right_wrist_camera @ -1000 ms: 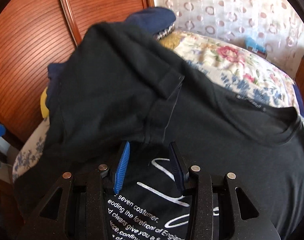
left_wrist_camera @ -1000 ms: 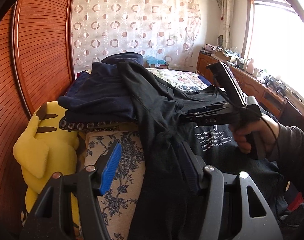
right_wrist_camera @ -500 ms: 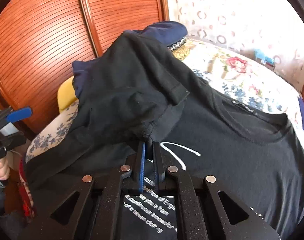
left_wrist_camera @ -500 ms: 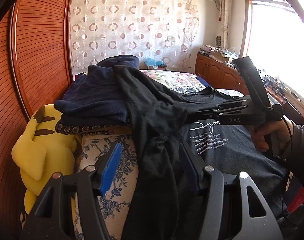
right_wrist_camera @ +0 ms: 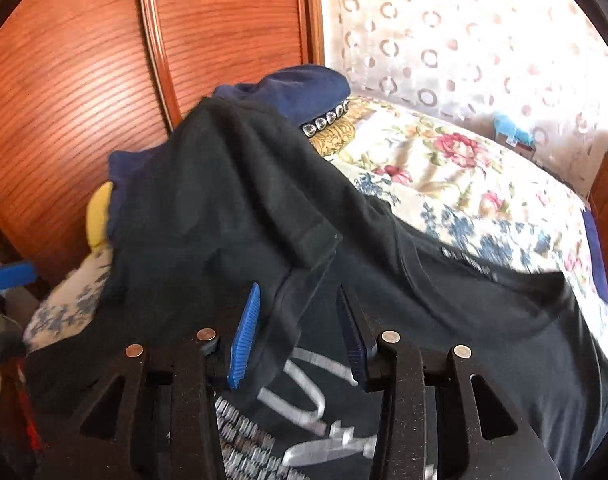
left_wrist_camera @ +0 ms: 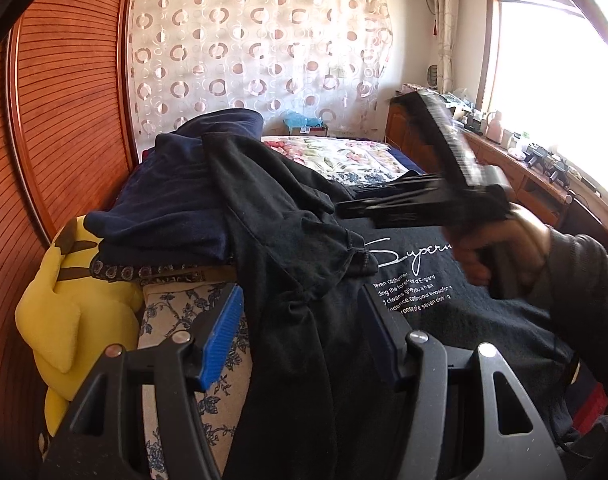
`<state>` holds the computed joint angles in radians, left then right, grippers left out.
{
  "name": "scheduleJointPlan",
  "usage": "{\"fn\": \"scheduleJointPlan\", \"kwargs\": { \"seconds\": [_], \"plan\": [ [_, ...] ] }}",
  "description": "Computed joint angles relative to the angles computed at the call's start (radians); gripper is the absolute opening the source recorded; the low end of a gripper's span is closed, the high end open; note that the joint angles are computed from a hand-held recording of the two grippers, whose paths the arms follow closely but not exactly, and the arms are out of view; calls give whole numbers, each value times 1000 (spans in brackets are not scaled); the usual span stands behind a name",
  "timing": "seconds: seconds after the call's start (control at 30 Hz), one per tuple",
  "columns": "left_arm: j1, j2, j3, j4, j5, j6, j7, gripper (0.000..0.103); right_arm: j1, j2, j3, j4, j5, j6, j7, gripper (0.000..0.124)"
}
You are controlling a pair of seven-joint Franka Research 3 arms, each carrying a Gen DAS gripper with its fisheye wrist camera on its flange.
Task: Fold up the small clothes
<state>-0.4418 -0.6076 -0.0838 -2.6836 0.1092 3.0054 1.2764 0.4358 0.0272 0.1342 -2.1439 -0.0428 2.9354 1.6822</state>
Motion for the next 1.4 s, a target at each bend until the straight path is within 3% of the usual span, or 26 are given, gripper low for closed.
{"fn": "scheduleJointPlan", "kwargs": {
  "seconds": [0.23,0.3,0.37,0.43,0.53,0.73,0.93,1.03,1.1,1.4],
  "plan": [
    [-2,3,5,-3,-2,1,2,59,38,164,-73,194,-147,-85,127,40],
    [-1,4,4,-4,-3,2,0,59,94,164,-167,202,-306,-44,324,39],
    [-3,12,4,0,-5,4,-2,59,79,149,-178,191,-326,-16,403,40],
    [1,21,-2,8,-3,4,-6,59,33,128,-141,169,-244,-1,354,40],
    [5,37,-11,21,1,10,-10,59,19,80,-142,127,-294,-5,369,40],
    [12,92,-37,65,13,15,-28,59,-57,-28,-81,19,-222,36,271,40],
    [-14,180,-53,133,9,19,-31,59,-105,-191,-45,-154,-81,57,124,40],
    [-20,225,-69,171,8,11,-28,59,-156,-281,-11,-239,-79,45,112,40],
    [-35,262,-70,205,-3,-3,-13,59,-156,-365,-25,-324,-27,49,61,40],
    [-38,401,-125,340,-57,-98,58,59,-394,-733,24,-648,16,-29,33,40]
  ]
}}
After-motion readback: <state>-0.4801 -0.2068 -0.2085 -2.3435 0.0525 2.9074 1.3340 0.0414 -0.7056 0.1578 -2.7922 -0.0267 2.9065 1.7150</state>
